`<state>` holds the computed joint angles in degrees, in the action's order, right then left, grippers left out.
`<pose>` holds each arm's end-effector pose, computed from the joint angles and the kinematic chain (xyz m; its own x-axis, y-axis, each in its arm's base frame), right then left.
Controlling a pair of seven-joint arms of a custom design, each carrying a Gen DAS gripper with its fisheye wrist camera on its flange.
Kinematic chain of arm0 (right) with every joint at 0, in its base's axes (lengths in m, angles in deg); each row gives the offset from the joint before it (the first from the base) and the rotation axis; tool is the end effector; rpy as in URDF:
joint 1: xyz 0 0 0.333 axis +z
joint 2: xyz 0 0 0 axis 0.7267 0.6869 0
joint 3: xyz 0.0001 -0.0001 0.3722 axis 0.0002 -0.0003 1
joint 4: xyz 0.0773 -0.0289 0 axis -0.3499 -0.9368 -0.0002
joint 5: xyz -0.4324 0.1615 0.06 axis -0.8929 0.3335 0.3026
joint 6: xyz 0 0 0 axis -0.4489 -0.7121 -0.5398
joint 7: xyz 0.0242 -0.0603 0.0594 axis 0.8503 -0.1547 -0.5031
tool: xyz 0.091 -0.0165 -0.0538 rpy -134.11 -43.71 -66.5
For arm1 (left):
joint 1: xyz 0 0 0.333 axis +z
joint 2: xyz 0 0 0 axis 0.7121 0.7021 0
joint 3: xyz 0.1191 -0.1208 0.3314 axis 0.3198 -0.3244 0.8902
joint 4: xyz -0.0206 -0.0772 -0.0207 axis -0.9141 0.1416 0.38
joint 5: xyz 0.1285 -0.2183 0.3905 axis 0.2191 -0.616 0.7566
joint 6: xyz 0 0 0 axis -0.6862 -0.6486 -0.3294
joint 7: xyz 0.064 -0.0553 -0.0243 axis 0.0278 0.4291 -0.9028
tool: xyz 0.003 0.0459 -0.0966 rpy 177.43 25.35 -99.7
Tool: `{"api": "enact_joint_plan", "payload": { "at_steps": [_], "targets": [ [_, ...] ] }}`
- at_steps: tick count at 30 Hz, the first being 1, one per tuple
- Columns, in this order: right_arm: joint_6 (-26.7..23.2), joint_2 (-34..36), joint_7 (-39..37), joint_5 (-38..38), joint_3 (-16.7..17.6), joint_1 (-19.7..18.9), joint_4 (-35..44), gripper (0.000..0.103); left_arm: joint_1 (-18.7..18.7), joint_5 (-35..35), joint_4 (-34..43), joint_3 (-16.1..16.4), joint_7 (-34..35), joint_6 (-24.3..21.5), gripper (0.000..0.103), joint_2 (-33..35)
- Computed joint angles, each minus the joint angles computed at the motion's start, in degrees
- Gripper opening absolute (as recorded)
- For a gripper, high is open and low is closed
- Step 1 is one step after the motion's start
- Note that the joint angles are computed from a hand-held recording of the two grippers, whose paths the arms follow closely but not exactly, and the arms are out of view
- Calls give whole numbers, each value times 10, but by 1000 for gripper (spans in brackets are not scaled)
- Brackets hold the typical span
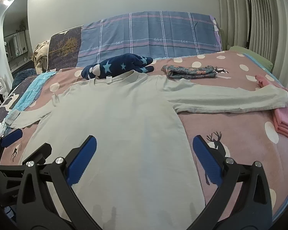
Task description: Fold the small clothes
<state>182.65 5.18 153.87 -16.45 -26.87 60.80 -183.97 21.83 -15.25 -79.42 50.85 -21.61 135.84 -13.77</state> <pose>0.6603 0.2075 0.5424 -0.0271 -0.9972 -0.0701 -0.5647 0.0732 -0.8220 0.6478 -0.3866 0.5525 -0.1615 -0.9850 -0.0600 -0.5780 0.1437 -0.8033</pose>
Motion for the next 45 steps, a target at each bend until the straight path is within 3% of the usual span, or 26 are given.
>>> {"api": "enact_joint_plan", "payload": {
  "at_steps": [7,12,16,22,25,29,32,37,41,45],
  "targets": [
    [12,-1,1,-12,-2,0,-1,101,5,-21,-4,-2,15,7,102,0],
    [29,-1,-38,21,2,-5,-6,92,13,-76,0,-12,66,-6,102,4],
    [33,-1,-64,47,3,-4,-9,82,14,-110,-11,-12,95,9,102,1],
    [22,-1,-65,50,1,1,-8,78,0,-65,-21,9,48,26,102,-6],
    [20,0,-70,54,2,1,-6,71,-4,-26,-23,14,18,29,102,-10],
    [27,0,-121,107,11,-5,-11,48,5,-16,-25,8,7,35,94,-11],
    [29,0,-154,140,14,-6,-14,41,12,-27,-29,5,7,47,85,-12],
    [25,1,-158,141,11,-1,-13,41,10,-15,-31,14,-20,51,85,-14],
    [25,3,-178,153,12,1,-11,42,4,63,-33,30,-102,37,85,-19],
    [21,6,-190,161,12,3,-9,43,25,65,-29,15,-105,5,85,-19]
  ]
}}
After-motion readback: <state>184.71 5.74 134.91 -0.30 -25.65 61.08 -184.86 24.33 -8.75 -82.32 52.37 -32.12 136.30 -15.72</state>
